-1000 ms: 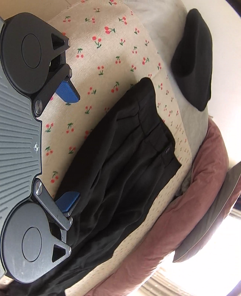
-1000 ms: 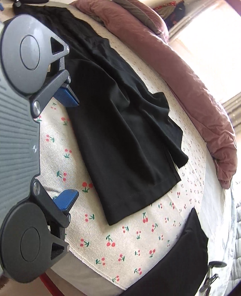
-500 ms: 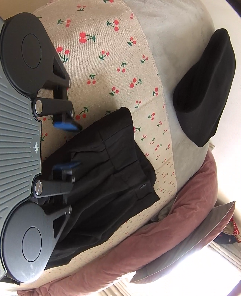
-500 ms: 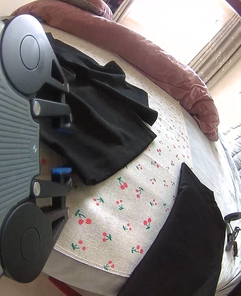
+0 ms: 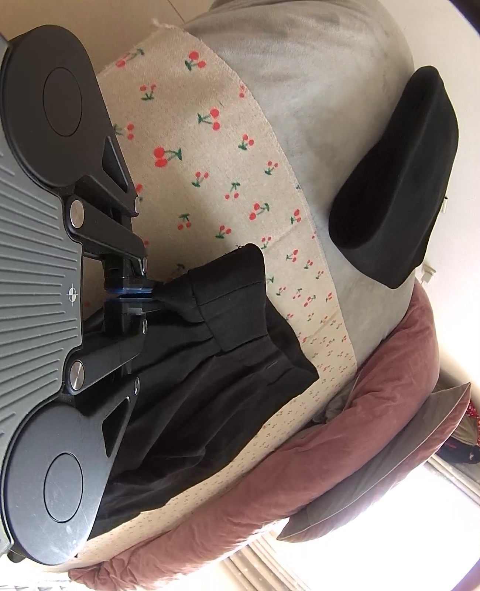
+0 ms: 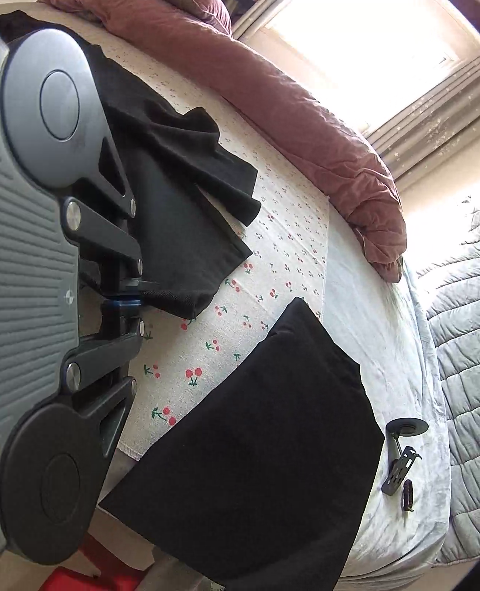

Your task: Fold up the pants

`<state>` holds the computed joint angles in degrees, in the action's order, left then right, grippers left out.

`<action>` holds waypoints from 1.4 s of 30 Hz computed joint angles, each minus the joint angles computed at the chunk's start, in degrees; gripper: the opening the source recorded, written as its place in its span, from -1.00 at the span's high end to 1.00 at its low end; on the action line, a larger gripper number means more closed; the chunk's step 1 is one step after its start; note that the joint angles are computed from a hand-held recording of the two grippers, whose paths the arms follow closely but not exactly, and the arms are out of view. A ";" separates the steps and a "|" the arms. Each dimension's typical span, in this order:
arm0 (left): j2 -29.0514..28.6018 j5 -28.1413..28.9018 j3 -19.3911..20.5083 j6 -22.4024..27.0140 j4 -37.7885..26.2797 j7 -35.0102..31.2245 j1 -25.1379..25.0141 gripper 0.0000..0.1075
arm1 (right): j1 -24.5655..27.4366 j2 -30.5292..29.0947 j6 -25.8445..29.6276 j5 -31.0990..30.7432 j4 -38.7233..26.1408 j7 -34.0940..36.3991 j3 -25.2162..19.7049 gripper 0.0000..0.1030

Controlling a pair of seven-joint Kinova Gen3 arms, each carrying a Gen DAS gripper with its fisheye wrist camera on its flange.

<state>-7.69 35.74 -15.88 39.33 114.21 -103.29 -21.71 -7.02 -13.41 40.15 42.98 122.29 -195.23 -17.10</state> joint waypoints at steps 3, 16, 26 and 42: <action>-0.39 -0.95 4.24 2.54 1.08 -1.56 -6.30 0.94 | -0.71 -0.49 -0.13 -2.65 1.16 2.06 1.26 0.97; -12.05 -25.05 38.27 -3.98 3.02 6.95 -28.27 -0.33 | -1.73 1.32 8.55 -4.27 -4.11 13.49 0.52 -0.16; -6.68 -28.27 40.51 -6.41 -2.04 7.71 -8.93 -0.68 | -3.08 12.01 -1.68 2.85 -10.17 23.88 7.78 -0.30; 9.36 -32.46 18.96 -4.54 -7.56 5.98 25.11 -0.73 | -6.58 21.28 -5.22 1.53 -16.16 32.51 16.79 0.78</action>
<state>1.68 3.28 3.09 34.80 106.64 -97.30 3.41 -13.60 7.88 34.93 44.51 106.13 -162.72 -0.31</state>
